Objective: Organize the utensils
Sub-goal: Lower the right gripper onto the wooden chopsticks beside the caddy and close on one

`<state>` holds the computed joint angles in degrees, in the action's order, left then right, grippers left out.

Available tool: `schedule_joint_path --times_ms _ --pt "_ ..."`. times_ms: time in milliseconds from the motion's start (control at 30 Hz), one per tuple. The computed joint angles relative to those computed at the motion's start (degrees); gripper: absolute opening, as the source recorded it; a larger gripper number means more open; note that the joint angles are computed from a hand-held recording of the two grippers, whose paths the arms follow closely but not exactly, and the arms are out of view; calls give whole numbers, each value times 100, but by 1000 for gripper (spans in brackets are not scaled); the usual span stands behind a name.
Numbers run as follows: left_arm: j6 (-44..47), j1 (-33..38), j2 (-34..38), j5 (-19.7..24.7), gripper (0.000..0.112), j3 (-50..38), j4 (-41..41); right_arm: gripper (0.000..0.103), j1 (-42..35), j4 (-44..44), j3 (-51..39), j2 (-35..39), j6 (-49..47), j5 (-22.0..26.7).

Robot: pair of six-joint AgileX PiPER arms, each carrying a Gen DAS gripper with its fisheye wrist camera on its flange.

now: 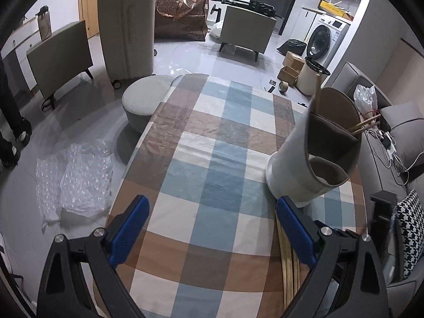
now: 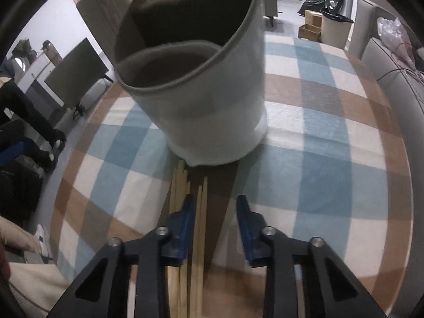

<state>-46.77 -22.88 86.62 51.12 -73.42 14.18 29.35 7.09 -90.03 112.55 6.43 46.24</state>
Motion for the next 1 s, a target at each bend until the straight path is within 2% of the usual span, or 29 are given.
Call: schedule_joint_path --times_ms 267,367,567,1000 --pt "377 357 -96 -64 94 198 -388 19 262 -480 -371 335 269 253" --pt "459 415 -113 -89 94 241 -453 16 372 -916 -493 398 571 388" --pt "606 559 -107 -89 94 239 -656 15 262 -622 -548 386 566 361" --pt "645 462 -55 -46 94 170 -614 15 286 -877 -686 479 766 513"
